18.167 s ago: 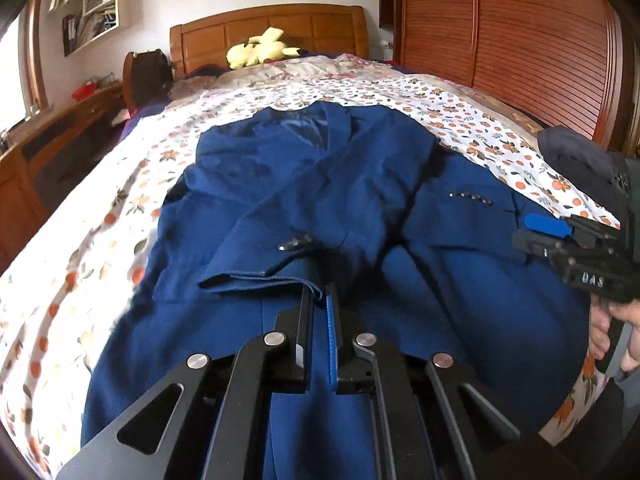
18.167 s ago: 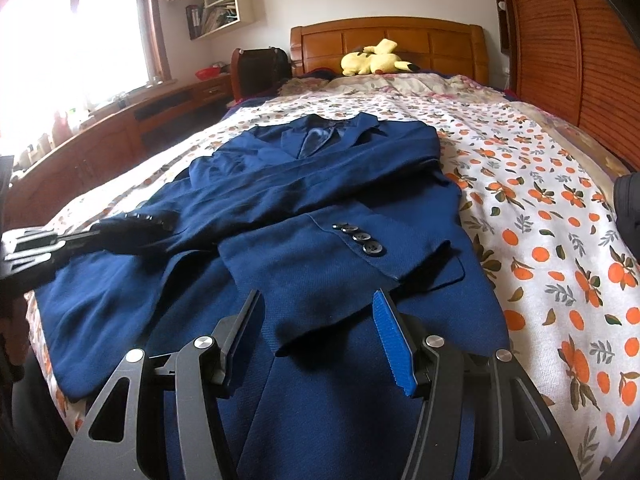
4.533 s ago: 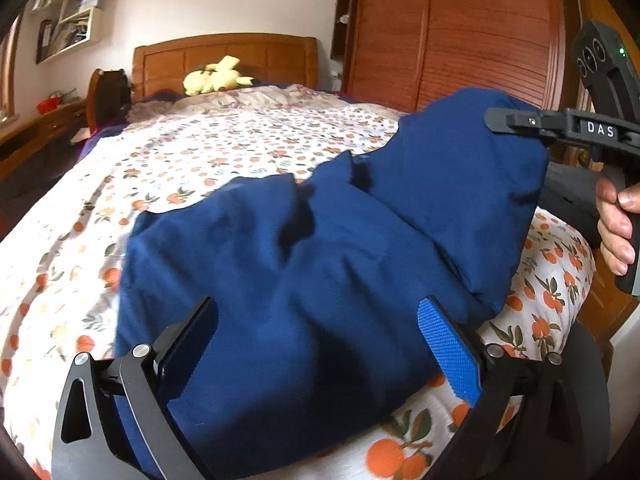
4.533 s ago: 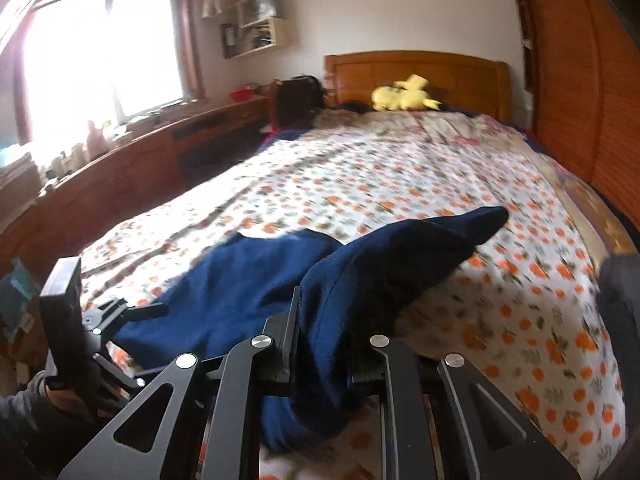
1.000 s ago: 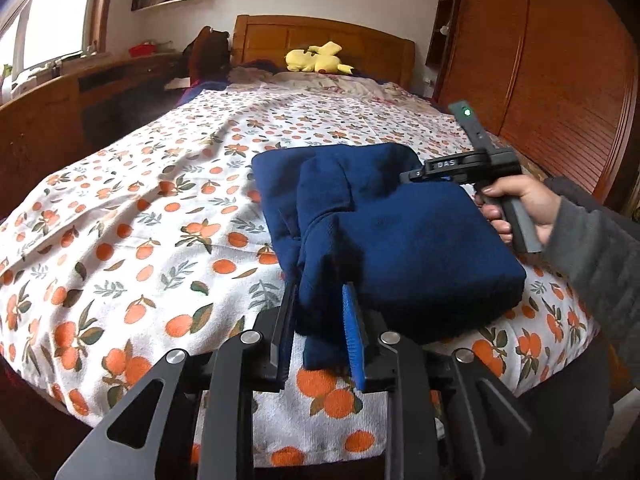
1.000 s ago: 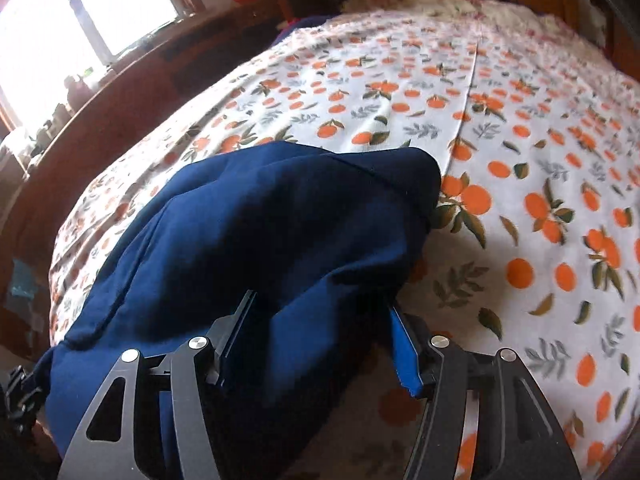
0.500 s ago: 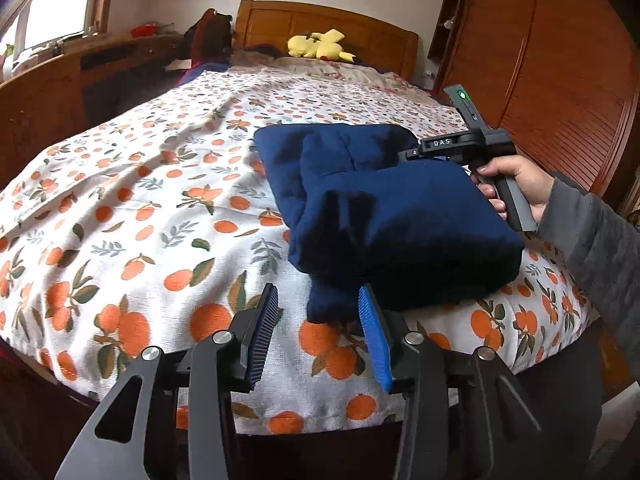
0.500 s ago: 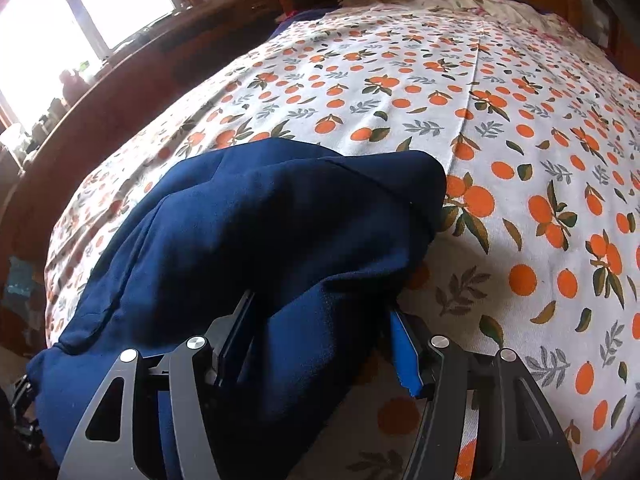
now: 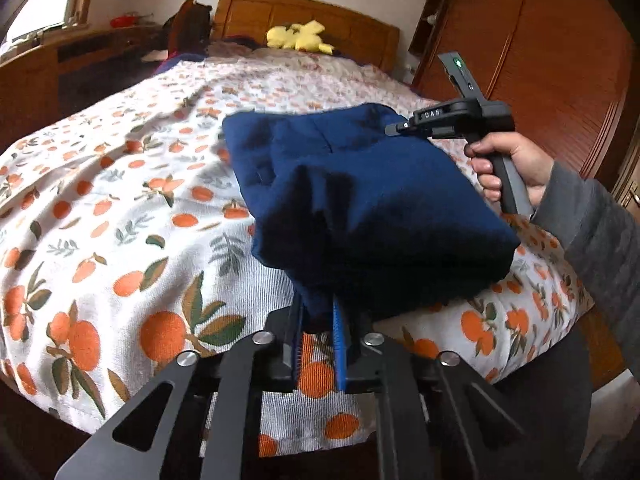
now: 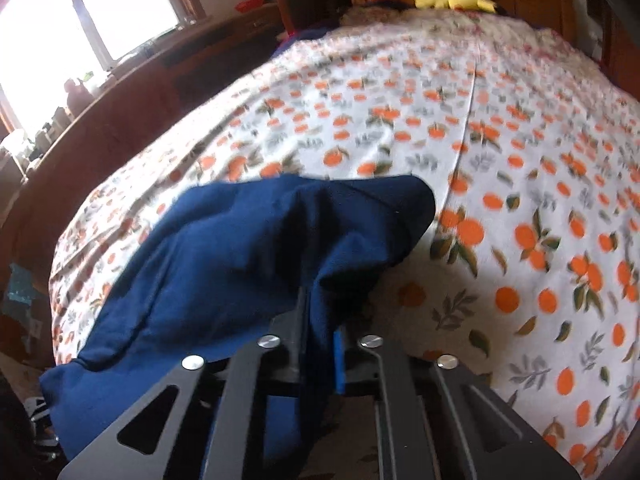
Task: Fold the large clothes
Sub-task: 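Grasp the blazer bundle with both tools and lift it toward the desk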
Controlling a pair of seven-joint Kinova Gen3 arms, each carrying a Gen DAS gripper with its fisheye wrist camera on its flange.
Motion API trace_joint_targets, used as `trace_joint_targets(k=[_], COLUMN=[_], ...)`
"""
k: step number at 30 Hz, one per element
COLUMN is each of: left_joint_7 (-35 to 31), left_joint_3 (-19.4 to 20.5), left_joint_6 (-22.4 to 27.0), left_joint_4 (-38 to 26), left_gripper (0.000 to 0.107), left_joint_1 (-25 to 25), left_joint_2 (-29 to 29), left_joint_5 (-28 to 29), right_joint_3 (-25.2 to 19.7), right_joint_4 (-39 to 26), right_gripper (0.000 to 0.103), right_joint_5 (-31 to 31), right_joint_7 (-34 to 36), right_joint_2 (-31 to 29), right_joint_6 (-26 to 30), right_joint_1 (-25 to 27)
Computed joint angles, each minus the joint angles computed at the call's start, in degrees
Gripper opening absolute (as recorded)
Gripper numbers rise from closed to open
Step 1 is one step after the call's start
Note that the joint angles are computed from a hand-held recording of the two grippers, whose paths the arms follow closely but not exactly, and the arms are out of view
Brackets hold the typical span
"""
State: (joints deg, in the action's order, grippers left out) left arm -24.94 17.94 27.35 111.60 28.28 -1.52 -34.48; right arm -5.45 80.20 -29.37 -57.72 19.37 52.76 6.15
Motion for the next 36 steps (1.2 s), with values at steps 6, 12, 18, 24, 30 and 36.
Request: trace_joint_targets(k=[6,12,18,24,30,36], left_joint_7=[2.23,-2.92,-12.21,-21.09,-29.25,-36.48], left_joint_3=[0.76,-0.74,-5.68,-11.87,-17.67,-22.43], left_joint_6=[-3.1,-3.0,-0.55,3.37,6.24,7.76], left_joint_4=[2.3,3.8,4.54,4.24,3.41,3.01], left_gripper=[0.008,0.007,0.007,0.007,0.007,0.007], left_joint_1=[-3.04,-8.08,-12.05,-17.32,-22.87,-27.92], left_joint_2=[-3.63,-9.81,-16.47,-22.24,-25.26,-26.69], left_joint_5=[-2.78,0.13,4.71,8.01,10.49,13.22], right_joint_3=[-0.6,-0.78,-2.21,-3.66,-4.52,-5.04], right_joint_4=[3.54,2.9,-2.32,-11.09,-19.94,-26.76], right_gripper=[0.003,0.003,0.003,0.003,0.003,0.003], right_joint_5=[-0.94,0.94,6.25,13.29,18.47,21.06], right_joint_7=[2.23,-0.73,-8.2,-17.08,-23.29,-26.33], right_joint_2=[-5.29,-7.2,-5.66,-1.31,4.77,10.07], right_joint_6=[-5.98,-9.55,-11.75,-12.53,-11.55,-10.45], right_joint_1=[-1.72,-6.87,-14.71,-24.19,-32.25,-38.07])
